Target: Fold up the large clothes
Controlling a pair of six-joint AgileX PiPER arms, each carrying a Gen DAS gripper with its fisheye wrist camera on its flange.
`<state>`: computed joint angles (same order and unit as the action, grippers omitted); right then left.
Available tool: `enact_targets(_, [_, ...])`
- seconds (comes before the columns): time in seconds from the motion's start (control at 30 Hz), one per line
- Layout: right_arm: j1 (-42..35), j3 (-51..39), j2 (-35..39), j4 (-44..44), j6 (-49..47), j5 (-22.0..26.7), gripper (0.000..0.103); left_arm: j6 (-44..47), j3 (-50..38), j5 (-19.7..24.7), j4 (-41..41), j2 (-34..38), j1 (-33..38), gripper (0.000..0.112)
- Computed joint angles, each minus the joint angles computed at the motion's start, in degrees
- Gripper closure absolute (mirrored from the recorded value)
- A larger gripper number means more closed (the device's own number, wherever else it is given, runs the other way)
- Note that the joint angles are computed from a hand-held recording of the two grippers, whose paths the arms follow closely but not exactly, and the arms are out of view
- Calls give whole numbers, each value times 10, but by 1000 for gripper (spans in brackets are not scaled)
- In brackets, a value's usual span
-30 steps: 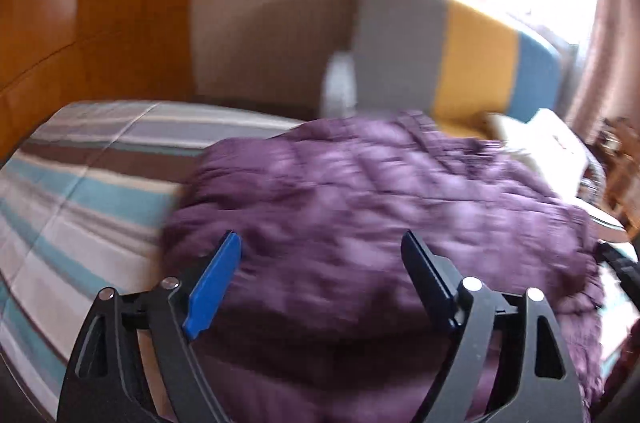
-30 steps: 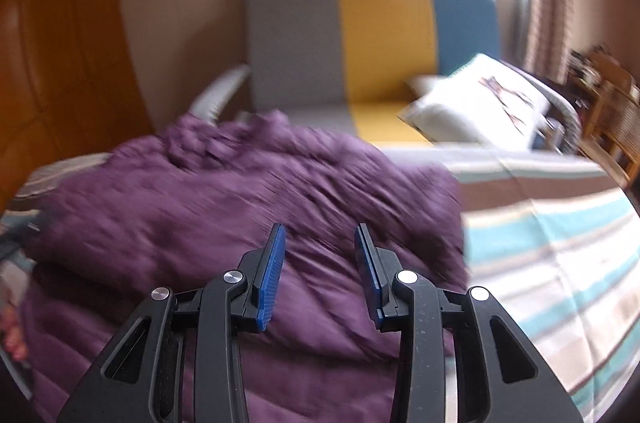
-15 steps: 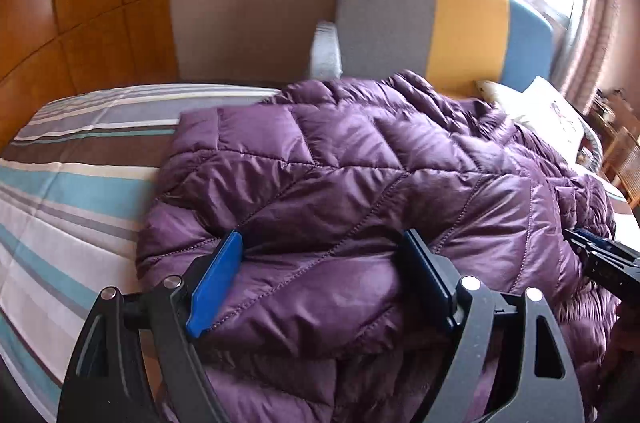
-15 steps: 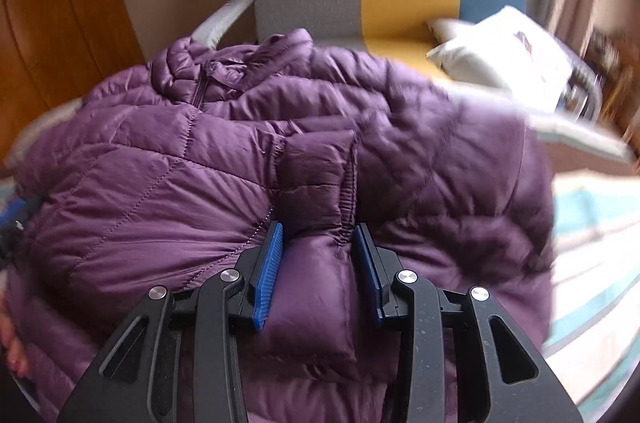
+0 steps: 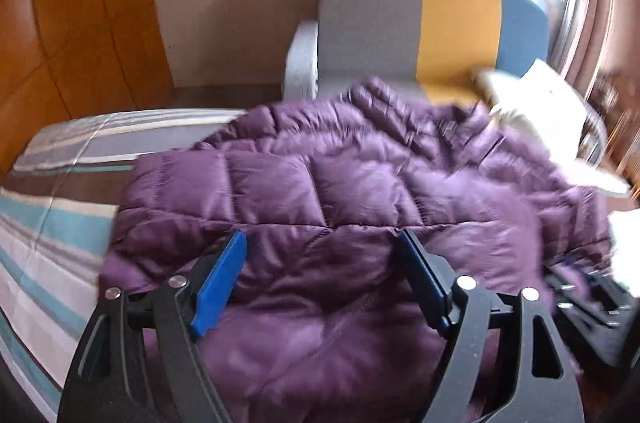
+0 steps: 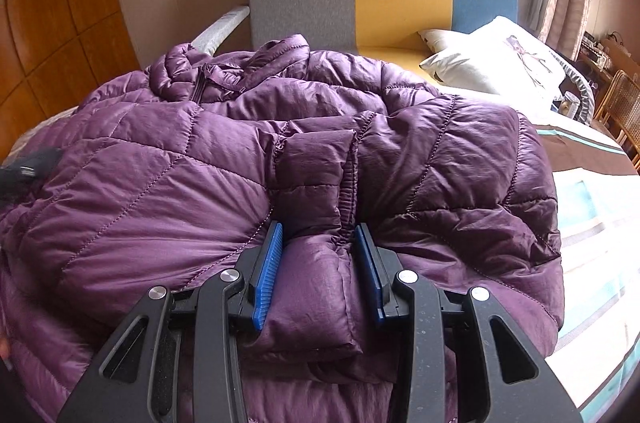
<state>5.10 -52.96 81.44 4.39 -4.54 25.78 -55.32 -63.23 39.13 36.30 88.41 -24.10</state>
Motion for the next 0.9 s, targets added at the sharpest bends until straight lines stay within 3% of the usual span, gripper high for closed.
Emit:
enact_targets(0.1, [8, 1, -3, -21, 22, 1, 67, -16, -4, -8, 22, 39, 3, 34])
enact_targets(0.23, [10, 5, -5, -24, 27, -4, 66, -56, 16, -28, 55, 41, 0, 34])
enact_targets(0.4, [11, 1, -3, -31, 32, -1, 65, -46, 27, -48, 35, 30, 10, 32])
enact_targets(0.6, [-27, -26, 2, 82, -76, 39, 62, -20, 64, -60, -11, -36, 39, 27])
enact_targets(0.77, [-4, -13, -69, 66, -63, 12, 55, -41, 101, -60, 15, -104, 76, 26])
enact_targets(0.9, [50, -60, -38, 77, -45, 39, 55, -12, 84, -51, 15, -81, 110, 26])
